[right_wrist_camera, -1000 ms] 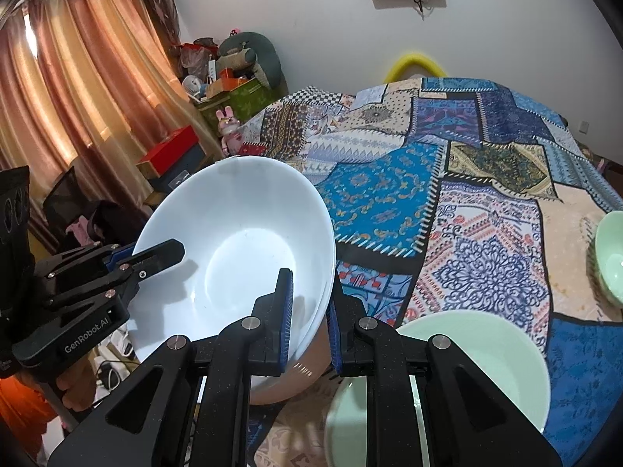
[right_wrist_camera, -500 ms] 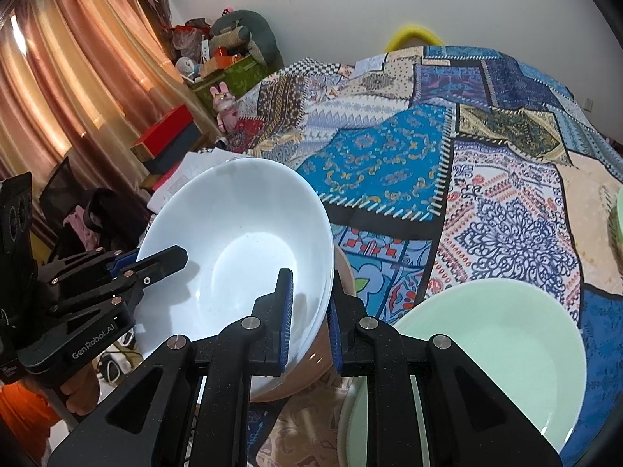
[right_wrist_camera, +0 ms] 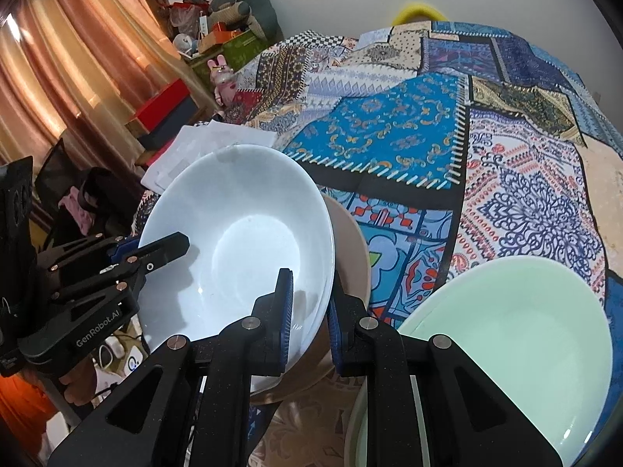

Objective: Organize plates and bowls
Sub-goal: 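Lower the white bowl into the pink bowl and open both tools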

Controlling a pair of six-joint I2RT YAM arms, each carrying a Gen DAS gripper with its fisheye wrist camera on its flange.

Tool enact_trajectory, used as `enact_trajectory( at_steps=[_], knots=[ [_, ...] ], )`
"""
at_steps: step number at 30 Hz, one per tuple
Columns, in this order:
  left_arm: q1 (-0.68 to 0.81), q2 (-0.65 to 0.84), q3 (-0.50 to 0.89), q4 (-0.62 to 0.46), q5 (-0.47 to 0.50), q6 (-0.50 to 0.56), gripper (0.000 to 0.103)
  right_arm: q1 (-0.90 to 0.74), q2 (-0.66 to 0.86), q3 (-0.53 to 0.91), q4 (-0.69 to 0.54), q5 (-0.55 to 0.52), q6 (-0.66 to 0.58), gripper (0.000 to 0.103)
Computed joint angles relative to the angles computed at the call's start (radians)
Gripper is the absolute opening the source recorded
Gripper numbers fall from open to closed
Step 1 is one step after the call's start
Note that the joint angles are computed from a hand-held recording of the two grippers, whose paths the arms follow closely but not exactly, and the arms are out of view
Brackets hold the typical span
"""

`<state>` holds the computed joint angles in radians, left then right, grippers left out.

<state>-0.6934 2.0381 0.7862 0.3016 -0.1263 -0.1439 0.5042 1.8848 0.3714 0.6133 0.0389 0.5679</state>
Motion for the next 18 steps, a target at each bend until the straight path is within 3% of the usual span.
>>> enact_trajectory(
  at_steps=[6, 12, 18],
  knots=[
    [-0.001, 0.027, 0.009, 0.016, -0.031, 0.021, 0.014, 0.017, 0.032, 0.028, -0.019, -0.001, 0.004, 0.015],
    [0.022, 0.070, 0.044, -0.011, 0.015, 0.022, 0.016, 0.034, 0.034, 0.045, -0.046, 0.030, -0.007, 0.017],
    [-0.002, 0.090, 0.061, -0.016, -0.026, 0.036, 0.019, 0.061, 0.032, 0.072, -0.109, 0.086, -0.044, 0.019]
  ],
)
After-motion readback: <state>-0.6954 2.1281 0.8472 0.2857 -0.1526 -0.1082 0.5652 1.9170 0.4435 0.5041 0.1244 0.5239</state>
